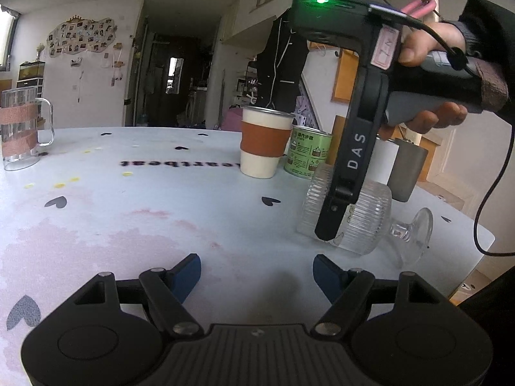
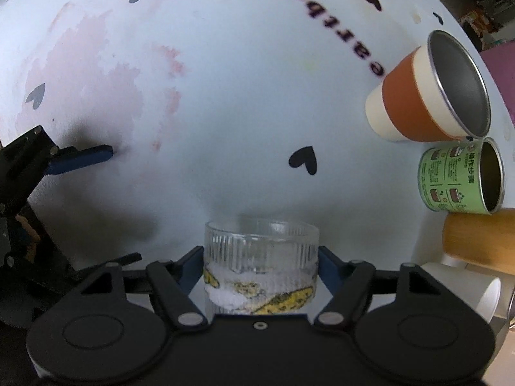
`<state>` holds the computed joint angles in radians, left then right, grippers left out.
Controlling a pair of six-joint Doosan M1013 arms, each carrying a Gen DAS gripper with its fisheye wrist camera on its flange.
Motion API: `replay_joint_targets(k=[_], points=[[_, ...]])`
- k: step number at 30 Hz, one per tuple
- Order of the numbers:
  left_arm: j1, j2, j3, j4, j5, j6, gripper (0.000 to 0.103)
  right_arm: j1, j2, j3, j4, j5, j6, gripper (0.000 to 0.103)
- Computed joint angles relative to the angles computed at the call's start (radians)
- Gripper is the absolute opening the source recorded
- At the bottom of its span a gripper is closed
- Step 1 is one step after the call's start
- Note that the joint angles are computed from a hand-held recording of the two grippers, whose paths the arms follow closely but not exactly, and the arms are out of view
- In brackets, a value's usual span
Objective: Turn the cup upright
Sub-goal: 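Lift the glass with the right gripper and rotate it stem-down, then lower the upright glass onto the table beside the cups with the right gripper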
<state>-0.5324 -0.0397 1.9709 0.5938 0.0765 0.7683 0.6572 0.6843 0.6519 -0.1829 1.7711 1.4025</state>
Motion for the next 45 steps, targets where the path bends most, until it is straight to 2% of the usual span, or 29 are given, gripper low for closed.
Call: replay_joint_targets(k=[4, 12, 18, 26, 29, 34, 45], points=[[-0.002, 0.000, 0.000, 0.040, 0.003, -0.042, 0.077, 0.002, -0.058, 0.082, 0.001, -0.097, 0.012, 0.074], [-0.003, -0.005, 0.001, 0.162, 0.006, -0.164, 0.077, -0.046, -0.231, 0.298, 0.026, -0.425, 0.153, 0.074], [-0.006, -0.004, -0.005, 0.139, 0.016, -0.129, 0.077, -0.088, -0.300, 0.426, -0.009, -0.655, 0.319, 0.074], [-0.009, -0.002, -0.012, 0.056, 0.028, -0.036, 0.077, -0.113, -0.364, 0.567, -0.046, -0.878, 0.474, 0.074], [-0.011, -0.001, -0.013, 0.045, 0.030, -0.019, 0.077, -0.112, -0.360, 0.572, -0.079, -0.902, 0.510, 0.074], [-0.010, 0.001, -0.016, 0.031, 0.032, -0.003, 0.077, -0.108, -0.345, 0.559, -0.156, -0.896, 0.586, 0.074], [-0.010, 0.001, -0.019, 0.078, 0.035, -0.049, 0.077, -0.093, -0.349, 0.575, -0.247, -0.897, 0.697, 0.075]])
